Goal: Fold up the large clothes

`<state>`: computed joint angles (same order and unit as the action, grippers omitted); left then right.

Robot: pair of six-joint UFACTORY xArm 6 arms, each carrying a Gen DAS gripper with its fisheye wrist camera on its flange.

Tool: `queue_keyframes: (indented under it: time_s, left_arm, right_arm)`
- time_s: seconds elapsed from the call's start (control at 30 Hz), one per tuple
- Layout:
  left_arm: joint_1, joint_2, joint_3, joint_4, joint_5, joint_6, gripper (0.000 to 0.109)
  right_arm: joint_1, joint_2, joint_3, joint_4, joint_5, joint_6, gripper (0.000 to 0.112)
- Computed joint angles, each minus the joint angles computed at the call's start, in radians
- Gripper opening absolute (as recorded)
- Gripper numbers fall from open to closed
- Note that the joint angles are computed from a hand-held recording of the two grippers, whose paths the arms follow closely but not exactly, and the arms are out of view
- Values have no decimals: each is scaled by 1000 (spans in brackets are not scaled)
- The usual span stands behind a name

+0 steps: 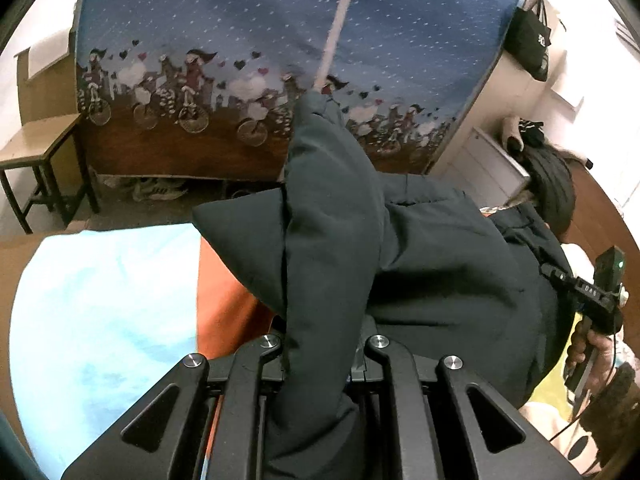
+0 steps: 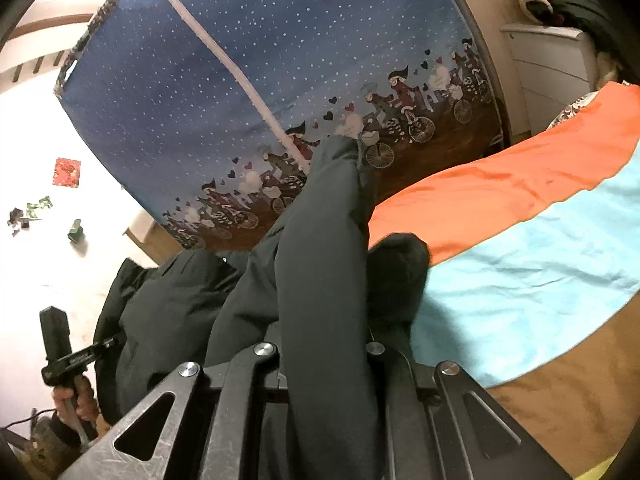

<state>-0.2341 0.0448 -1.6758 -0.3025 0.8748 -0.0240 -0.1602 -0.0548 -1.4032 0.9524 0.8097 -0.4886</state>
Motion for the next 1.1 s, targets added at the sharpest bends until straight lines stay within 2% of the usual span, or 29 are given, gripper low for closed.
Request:
queue_keyframes:
  time_s: [0.07,0.23,0.33,0.4,0.47,0.53,0.57,0.63,0.67,0.73,0.8,0.9,1.0,1.1]
  left_arm:
    - [6,1,36,17,-33,16,11]
    - [8,16,113,74,-83,43,15]
    - [29,-9,177,-1,-113,80,22]
    - [41,-17,185,-17,-108,96,30]
    - [41,-33,202,7,-116,80,33]
    - [40,-50,213,25,-110,46,36]
    - [39,-53,213,31,-107,30,39]
    - [41,-70,219,48,-92,-15,45]
    - [46,-88,234,36,-90,-19,48]
    - [49,-111,245,30,-92,-31,54]
    - [49,-153,277,28,-121,-38,64]
    - [36,-206,309,51,-165,-64,75]
    - [12,-269,352,85,-218,-105,82]
    - [-17,-309,371,125,-243,-144,83]
  right_arm:
    - [31,22,2,-46,-64,31,13]
    - [57,72,25,-191,-141,157,17]
    - [66,62,82,-180,-210,186,28]
    - [73,57,98,-217,-237,220,30]
    - [77,49,107,-241,-246,233,30]
    - [84,30,129,-303,-274,285,50]
    - [91,9,154,-329,-306,306,53]
    - [103,-22,189,-384,-347,347,87]
    - [111,-39,205,-410,-363,364,92]
    - [130,-80,241,-450,-398,373,93]
    - [144,-109,264,-553,-410,445,95]
    - [161,-158,304,-640,-438,525,99]
    - [181,-220,361,-676,-490,575,103]
    - [208,-277,407,-756,-535,621,103]
